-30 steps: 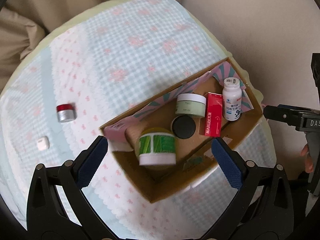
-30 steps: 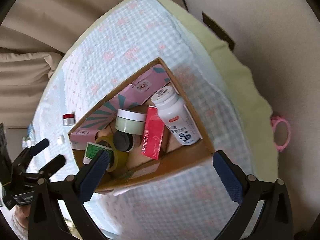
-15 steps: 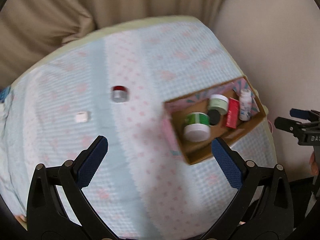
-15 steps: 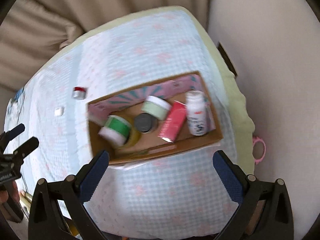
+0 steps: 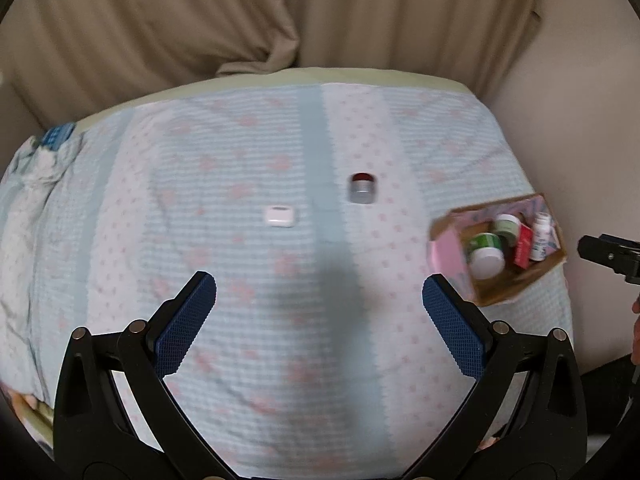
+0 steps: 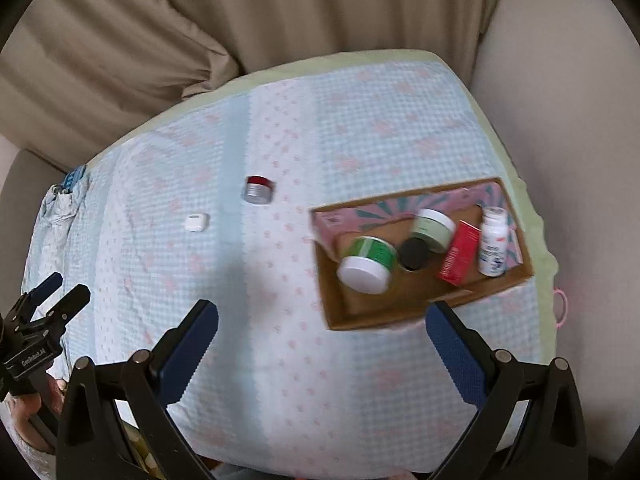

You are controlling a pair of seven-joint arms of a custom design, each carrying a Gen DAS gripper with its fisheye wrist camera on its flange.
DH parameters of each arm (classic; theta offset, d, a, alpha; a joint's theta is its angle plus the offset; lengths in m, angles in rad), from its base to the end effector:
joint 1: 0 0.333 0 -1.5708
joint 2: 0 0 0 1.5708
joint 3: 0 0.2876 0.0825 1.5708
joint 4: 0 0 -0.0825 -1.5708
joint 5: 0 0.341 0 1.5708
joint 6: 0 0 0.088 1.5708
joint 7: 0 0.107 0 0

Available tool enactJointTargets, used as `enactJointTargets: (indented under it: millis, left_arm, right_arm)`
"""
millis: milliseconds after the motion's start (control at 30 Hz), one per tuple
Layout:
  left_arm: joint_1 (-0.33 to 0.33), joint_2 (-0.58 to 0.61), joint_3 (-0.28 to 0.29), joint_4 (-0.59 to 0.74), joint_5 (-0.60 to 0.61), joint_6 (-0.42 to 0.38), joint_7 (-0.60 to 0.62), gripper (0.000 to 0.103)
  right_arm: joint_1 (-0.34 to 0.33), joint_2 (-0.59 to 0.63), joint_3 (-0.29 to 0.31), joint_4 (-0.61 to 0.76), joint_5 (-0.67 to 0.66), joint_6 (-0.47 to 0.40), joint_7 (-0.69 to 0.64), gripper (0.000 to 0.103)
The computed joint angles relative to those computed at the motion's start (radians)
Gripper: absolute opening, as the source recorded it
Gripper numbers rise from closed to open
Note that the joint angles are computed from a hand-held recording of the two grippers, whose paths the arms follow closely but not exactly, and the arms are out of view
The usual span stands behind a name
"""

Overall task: Organize rigid objects
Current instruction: 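Lift both open tools away from the cardboard box, then grasp the white earbud case with the left tool while the right tool grasps the red-capped tin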

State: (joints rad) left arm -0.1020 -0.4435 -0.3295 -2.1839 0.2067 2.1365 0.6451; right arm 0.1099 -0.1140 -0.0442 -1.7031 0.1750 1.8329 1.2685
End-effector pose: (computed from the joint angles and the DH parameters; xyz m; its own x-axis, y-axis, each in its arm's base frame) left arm 0.3850 -0.1911 0.5779 0.3906 -0.9181 0.0671 -0.7992 -0.3744 -0.4703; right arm 0.5011 0.0457 0.6230 0.3481 -0.9321 -0.1003 -0.9089 -0.3093 -0.2796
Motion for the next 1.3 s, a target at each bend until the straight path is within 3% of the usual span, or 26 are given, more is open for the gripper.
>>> enactJointTargets:
  millis: [67,267,633,933,1300]
  left_arm:
    - [-0.005,-0.053,0.048,-0.07,-0.036,0.031,0.048,0.103]
    - [0.04,-0.094,0.112,-0.191,-0.096,0.094,0.201,0.103]
    - [0.107,0.114,0.165,-0.187,-0.225,0.252,0.357,0.103]
    - [0.12,0.417,0.202,-0.042,-0.253,0.329,0.413,0.103]
    - [0.091,0.755,0.252,0.145,-0.302,0.385,0.46,0.097]
  right_arm:
    - [0.018,-0.018,0.022,-0.035,0.001,0.033,0.031,0.103]
    - [0.086,-0.049,0.069,-0.136,-0.01,0.168,0.136,0.103]
    - [0.168,0.099,0.111,-0.09,-0.043,0.216,0.247,0.103]
    - [0.164,0.393,0.127,0.163,-0.083,0.185,0.299,0.103]
    - [0.171,0.849,0.143,0.619,-0.119,0.076,0.273,0.103]
